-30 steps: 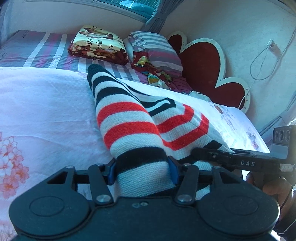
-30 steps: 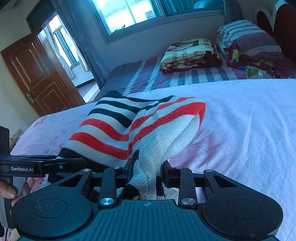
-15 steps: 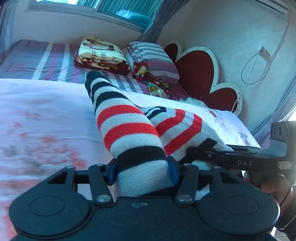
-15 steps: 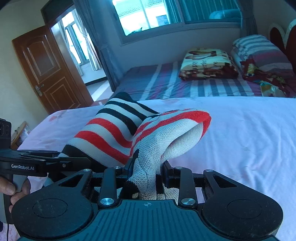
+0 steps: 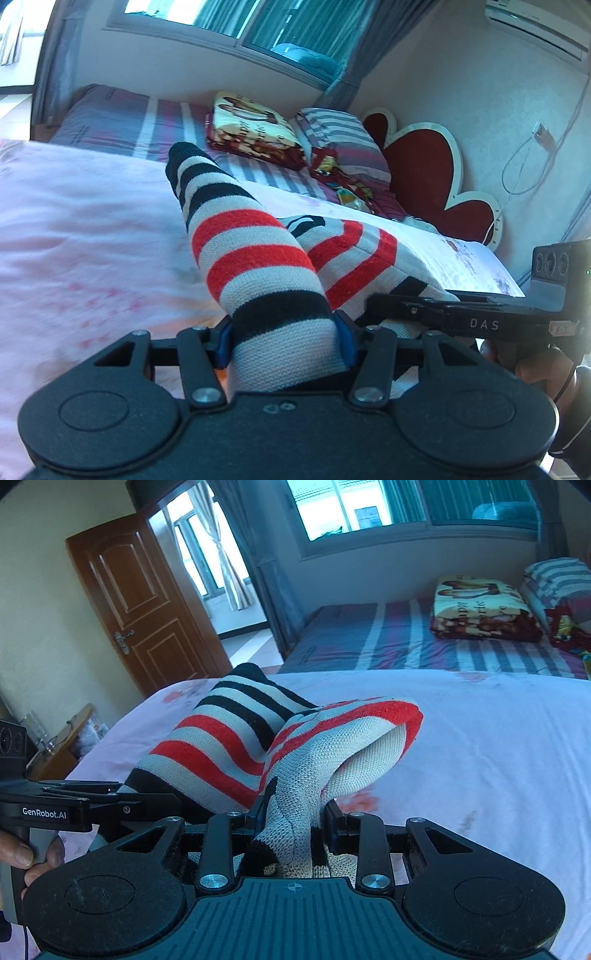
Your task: Fold small clothes
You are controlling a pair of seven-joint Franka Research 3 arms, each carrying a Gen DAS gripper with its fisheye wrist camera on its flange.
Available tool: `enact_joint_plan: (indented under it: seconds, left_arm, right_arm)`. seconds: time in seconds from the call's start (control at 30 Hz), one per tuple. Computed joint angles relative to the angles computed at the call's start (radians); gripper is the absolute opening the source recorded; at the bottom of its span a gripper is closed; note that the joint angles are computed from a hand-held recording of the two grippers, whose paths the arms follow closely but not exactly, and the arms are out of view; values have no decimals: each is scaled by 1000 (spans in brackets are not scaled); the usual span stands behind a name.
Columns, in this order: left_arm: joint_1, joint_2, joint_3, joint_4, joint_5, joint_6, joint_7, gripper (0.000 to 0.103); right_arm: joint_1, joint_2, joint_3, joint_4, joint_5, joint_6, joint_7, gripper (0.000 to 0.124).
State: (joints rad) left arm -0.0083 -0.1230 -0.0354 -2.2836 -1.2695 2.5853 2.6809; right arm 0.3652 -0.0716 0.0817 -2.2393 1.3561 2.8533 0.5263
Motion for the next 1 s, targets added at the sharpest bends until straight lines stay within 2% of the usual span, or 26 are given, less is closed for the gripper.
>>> enact_joint_plan:
  seconds: [0.17,0.3,0.4,0.47,0.5,0.53,0.57,0.73,0.9,0.93,0.97,1.0]
  left_arm:
    - [32,-18,34,-41,-5,-52,31,51]
    - [68,-14,59,-77,-17,-101,53,52]
    - [86,12,54,-90,-23,-91,51,53]
    - [91,31,46,-87,-57,-78,77,61]
    - [92,37,38,-84,-68,-60,80,65]
    - [94,37,31,-86,-63,-42,72,74]
    - [94,35,24,-86,-54,-18,66,78]
    - [115,-23,52,-105,-64,-15,95,73]
    - [118,44,50,-13,6,-47,15,68]
    - [119,65,45,5,18,-51,0,63]
    - [120,85,35,21,44,-37,-26,59]
    - [121,101,27,33,55,-29,-38,59]
  right_arm:
    - [34,35,34,8,48,32,-16,31]
    - [42,59,42,4,95,12,-30,31]
    - [30,86,37,-5,115,-6,-17,31]
    - [12,112,30,-5,116,-27,9,37]
    - [4,124,29,-4,111,-33,30,45]
    - [-6,131,26,-3,105,-42,50,50]
    - [-15,129,25,-4,115,-55,56,51]
    - [-54,74,2,-14,256,-97,-28,51]
    - [-92,187,-11,107,141,-144,170,51]
    - [-98,206,-7,127,131,-141,186,51]
    - [-106,224,-2,144,133,-143,181,44]
    - [-116,228,6,150,155,-162,139,14]
